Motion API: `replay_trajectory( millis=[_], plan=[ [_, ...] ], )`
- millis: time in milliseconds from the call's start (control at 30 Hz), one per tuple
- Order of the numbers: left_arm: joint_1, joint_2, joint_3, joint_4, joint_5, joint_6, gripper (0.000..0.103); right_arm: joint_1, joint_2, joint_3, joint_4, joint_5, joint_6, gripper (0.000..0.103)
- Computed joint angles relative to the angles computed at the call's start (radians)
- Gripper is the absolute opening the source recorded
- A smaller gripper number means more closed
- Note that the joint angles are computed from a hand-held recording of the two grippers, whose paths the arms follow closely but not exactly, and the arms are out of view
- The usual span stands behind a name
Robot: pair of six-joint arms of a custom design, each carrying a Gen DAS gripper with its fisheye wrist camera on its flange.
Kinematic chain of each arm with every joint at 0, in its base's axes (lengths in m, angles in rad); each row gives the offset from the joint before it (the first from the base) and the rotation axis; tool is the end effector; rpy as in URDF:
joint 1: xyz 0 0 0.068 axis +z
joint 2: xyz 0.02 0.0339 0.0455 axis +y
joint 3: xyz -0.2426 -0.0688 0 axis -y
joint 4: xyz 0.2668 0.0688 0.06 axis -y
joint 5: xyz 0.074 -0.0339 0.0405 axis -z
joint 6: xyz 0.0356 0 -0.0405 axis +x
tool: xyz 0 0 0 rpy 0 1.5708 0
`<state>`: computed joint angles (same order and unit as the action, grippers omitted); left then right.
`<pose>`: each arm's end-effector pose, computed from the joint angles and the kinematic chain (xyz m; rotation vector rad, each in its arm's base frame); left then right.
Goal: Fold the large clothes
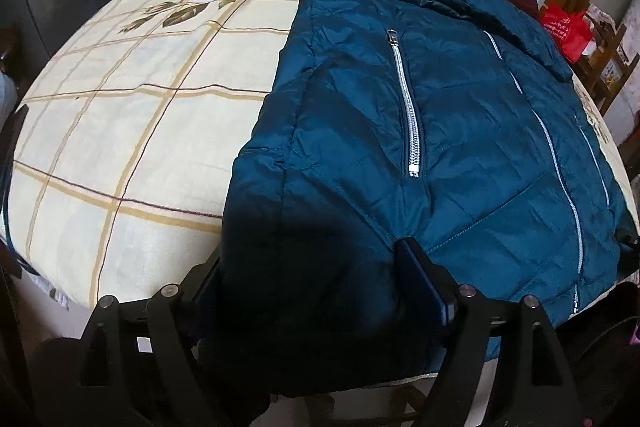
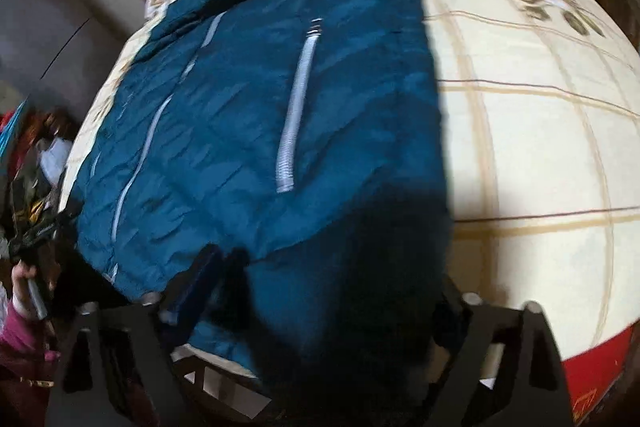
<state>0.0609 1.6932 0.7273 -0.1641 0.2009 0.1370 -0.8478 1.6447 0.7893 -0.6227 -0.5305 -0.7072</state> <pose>0.2970 0.0110 0.0705 0.1622 2.6723 -0.2092 0.1908 -0.1890 0.0891 0.1541 2.6682 0.4304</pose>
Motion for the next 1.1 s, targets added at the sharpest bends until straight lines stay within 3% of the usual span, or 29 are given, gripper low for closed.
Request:
replay_trajectory(
  millis=[133, 467, 533, 600, 667, 867, 1100],
  plan=[
    [-0.003, 0.003, 0.004, -0.002, -0.004, -0.004, 0.097, 0.013, -0.026, -0.027, 0.037, 0.007, 0.002, 0.065],
    [-0.013, -0.005, -0.014, 0.026, -0.020, -0.004, 0.097, -0.015, 0.013, -0.004, 0.009, -0.016, -0.077, 0.064],
    [-0.014, -0.012, -0.010, 0.008, -0.008, 0.011, 0.084, -0.009, -0.014, -0.019, 0.010, -0.022, -0.090, 0.040],
    [-0.018, -0.046, -0.009, -0.027, 0.008, 0.042, 0.051, -0.020, -0.031, -0.011, -0.013, -0.053, -0.094, 0.025],
    [-0.019, -0.115, -0.019, -0.042, 0.012, 0.059, 0.036, -0.029, -0.044, 0.020, -0.064, -0.080, -0.108, 0.020],
    [0.021, -0.216, 0.063, -0.093, 0.131, 0.034, 0.034, -0.042, -0.100, 0.139, -0.187, -0.208, -0.106, 0.019],
    [0.003, -0.103, 0.277, -0.091, 0.150, -0.079, 0.034, 0.030, -0.138, 0.241, -0.073, -0.252, 0.103, 0.019]
  ],
)
